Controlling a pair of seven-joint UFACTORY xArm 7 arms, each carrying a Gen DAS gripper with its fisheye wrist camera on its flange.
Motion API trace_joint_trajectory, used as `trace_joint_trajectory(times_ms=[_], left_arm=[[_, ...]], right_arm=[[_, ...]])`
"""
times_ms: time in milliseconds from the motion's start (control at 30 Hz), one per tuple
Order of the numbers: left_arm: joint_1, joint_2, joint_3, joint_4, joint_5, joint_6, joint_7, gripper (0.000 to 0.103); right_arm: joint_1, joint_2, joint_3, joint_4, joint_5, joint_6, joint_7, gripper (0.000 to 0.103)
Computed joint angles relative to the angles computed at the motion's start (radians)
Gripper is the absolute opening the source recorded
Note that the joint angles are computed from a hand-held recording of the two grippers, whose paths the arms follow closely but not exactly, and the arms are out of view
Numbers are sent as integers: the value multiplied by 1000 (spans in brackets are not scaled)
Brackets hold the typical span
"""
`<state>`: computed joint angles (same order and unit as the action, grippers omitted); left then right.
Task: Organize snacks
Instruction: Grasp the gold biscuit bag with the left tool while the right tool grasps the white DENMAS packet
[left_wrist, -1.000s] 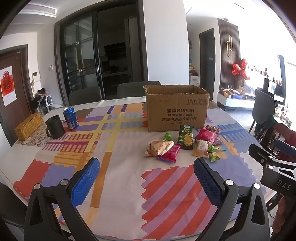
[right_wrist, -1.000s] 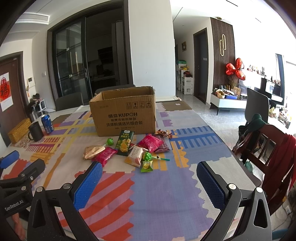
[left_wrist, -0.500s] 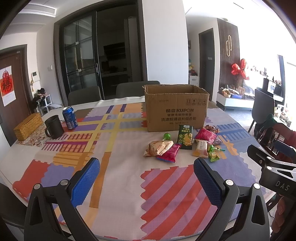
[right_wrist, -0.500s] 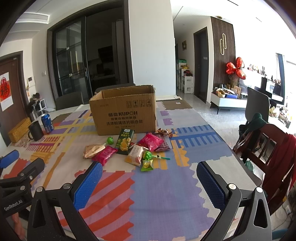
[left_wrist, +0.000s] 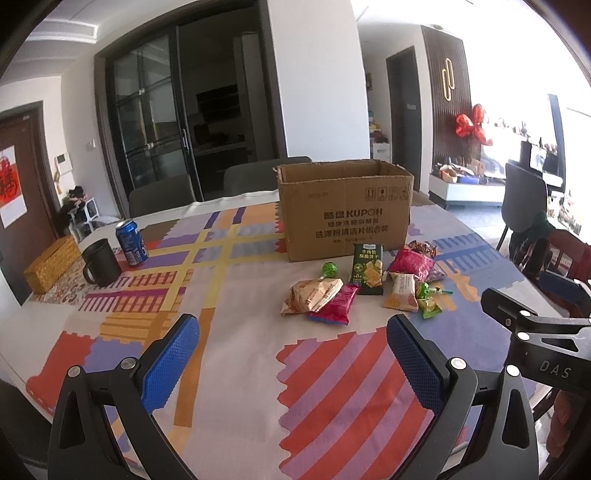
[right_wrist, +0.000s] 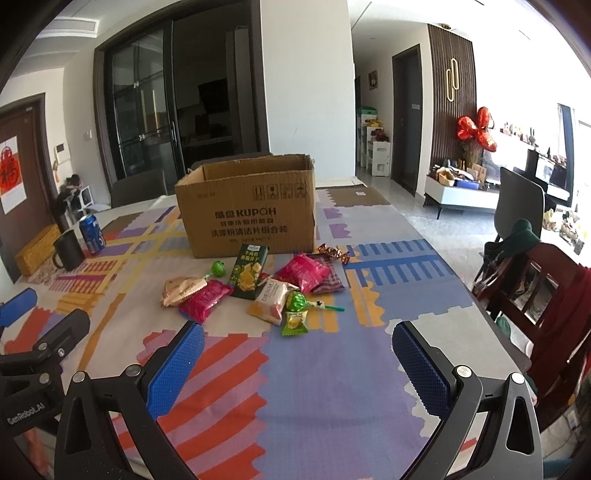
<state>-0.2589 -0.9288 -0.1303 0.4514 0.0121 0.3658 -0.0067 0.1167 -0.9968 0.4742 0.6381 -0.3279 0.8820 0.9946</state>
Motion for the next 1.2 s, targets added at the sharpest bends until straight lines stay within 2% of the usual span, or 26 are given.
trace_joint_trajectory(times_ms=[200,500,900,1200], left_arm=[[24,64,-30,11,39,-75,11,99],[53,229,-41,83,70,-136,11,94],[18,439,2,182,54,-171,59,85],[-22,571,35,257,-1,-154,123,80]], right_arm=[[-8,51,-21,11,-7,-25,-23,103],[-34,164,-47,48,-34,-63,-53,102],[-46,345,-91,96,-85,-147,-68,91],[-27,471,-139,133,-93,-198,-68,80]])
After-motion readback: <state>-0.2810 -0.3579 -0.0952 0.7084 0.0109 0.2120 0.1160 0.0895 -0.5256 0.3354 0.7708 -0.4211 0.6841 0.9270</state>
